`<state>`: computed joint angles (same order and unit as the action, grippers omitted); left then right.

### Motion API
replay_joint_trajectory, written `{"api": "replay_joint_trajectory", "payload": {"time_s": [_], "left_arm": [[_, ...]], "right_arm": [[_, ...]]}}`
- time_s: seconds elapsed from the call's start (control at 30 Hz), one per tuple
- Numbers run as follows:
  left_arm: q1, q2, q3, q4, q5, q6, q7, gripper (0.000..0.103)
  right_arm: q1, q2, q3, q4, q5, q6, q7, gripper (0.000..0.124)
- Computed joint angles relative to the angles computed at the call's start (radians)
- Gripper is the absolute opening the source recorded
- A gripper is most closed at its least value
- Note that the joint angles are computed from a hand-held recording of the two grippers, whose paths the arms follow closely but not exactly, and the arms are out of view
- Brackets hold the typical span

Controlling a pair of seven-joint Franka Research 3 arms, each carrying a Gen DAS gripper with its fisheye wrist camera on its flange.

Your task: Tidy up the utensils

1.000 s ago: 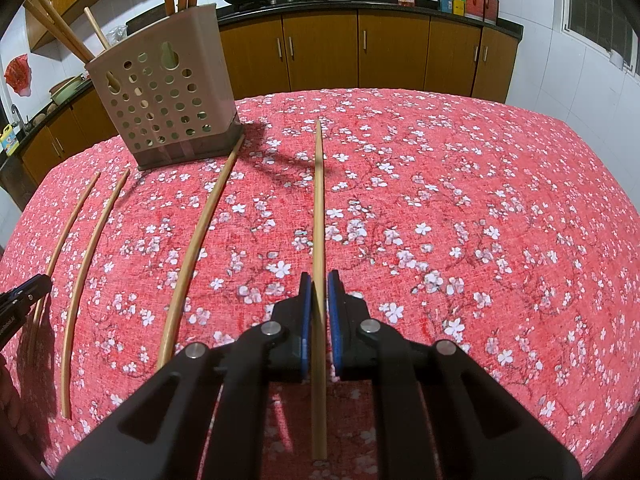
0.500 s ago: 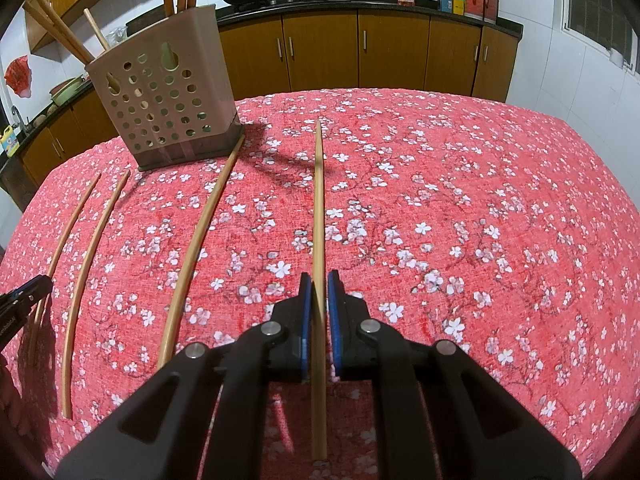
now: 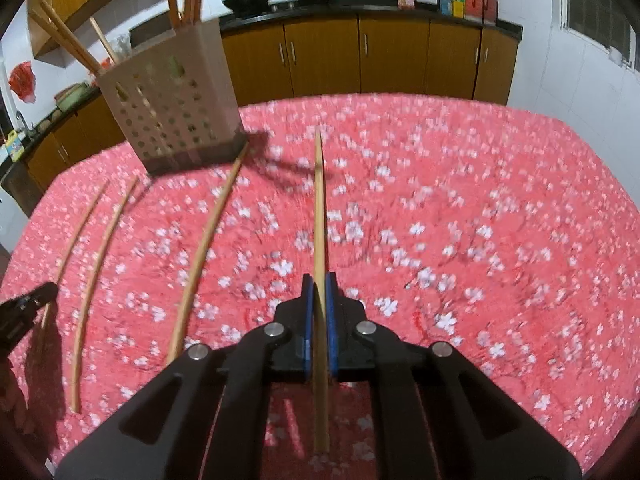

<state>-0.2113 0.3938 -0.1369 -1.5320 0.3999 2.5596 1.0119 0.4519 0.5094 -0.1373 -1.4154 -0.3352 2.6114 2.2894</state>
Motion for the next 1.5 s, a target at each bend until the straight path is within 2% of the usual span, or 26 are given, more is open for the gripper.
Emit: {"api": "replay_joint_trajectory", "payload": {"time_s": [0.2, 0.43, 0.6, 0.77, 0.97, 1.13, 1.4, 1.5], "left_arm": [[0.003, -0.059, 0.005, -0.044, 0.028, 0.08, -0.01, 0.008], [0.012, -0.101, 0.011, -0.037, 0.048, 0.182, -0.046, 0.008], [0.008, -0.108, 0.021, -0.012, 0.073, 0.235, -0.087, 0.008], [0.006, -0.093, 0.024, 0.031, 0.081, 0.24, -0.098, 0.008], [0.013, -0.073, 0.015, 0.065, 0.052, 0.232, -0.083, 0.008], [0.019, -0.075, 0.006, 0.075, 0.024, 0.245, -0.054, 0.008], [0.005, -0.042, -0.01, 0.17, -0.016, 0.309, -0.002, 0.007], [-0.017, -0.004, 0.002, 0.245, -0.01, 0.334, -0.008, 0.007]], "right_arm": [[0.03, -0.059, -0.042, -0.041, -0.088, 0.074, 0.08, 0.007], [0.06, -0.13, -0.092, -0.079, -0.251, 0.16, 0.244, 0.007], [0.051, -0.155, -0.093, -0.077, -0.349, 0.193, 0.319, 0.007], [0.032, -0.154, -0.078, -0.06, -0.393, 0.206, 0.344, 0.007], [0.021, -0.14, -0.063, -0.027, -0.389, 0.196, 0.327, 0.007], [0.002, -0.129, -0.038, 0.019, -0.315, 0.222, 0.257, 0.007], [-0.044, -0.101, 0.047, 0.133, -0.073, 0.303, -0.016, 0.007], [-0.036, -0.076, 0.048, 0.192, -0.011, 0.312, -0.09, 0.007]]}}
